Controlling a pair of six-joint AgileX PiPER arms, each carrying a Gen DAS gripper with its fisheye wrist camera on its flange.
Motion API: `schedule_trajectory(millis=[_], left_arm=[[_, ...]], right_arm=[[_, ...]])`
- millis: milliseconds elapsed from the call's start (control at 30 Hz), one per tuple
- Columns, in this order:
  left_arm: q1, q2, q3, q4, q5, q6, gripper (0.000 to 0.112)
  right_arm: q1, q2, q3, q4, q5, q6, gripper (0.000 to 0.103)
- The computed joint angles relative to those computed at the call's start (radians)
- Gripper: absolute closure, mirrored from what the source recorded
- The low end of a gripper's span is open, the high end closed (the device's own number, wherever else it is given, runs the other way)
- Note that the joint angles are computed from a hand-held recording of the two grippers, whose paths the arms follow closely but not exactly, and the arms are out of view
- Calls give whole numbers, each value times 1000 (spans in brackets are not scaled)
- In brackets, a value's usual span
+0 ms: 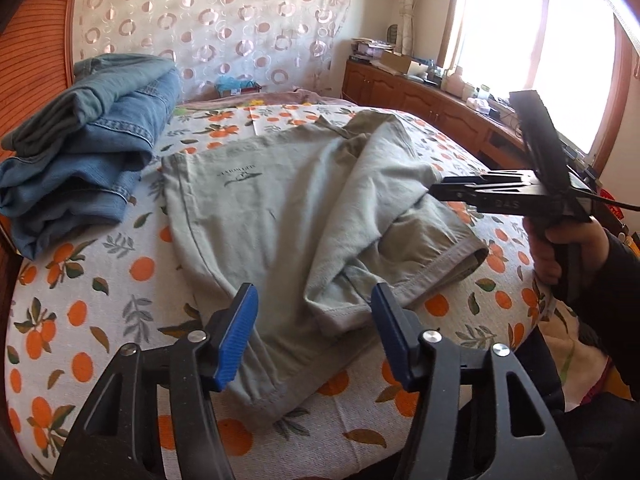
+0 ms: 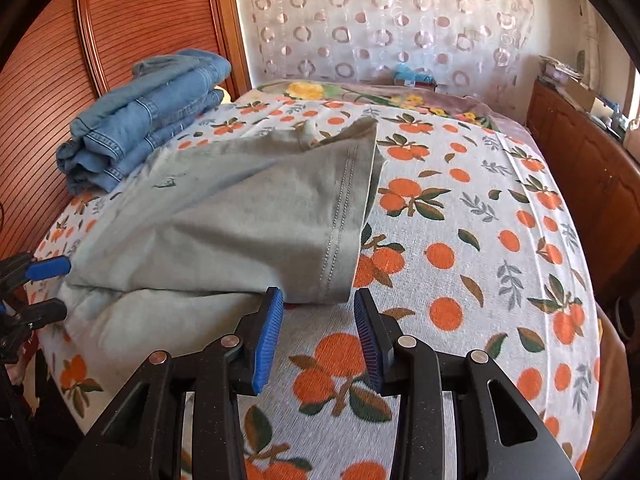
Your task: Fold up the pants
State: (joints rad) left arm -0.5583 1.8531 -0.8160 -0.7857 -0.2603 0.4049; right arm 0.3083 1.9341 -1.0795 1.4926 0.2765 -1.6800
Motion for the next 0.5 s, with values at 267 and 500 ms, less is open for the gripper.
schedule_trajectory(millis=[267,500], left_arm=[[-9,17,-5,73,9,-79,81],[7,11,4,219,16,-227,93]], right_arm=[[-1,16,-28,-69,17,70,81],[-46,43,-65,-59,93,11,99]])
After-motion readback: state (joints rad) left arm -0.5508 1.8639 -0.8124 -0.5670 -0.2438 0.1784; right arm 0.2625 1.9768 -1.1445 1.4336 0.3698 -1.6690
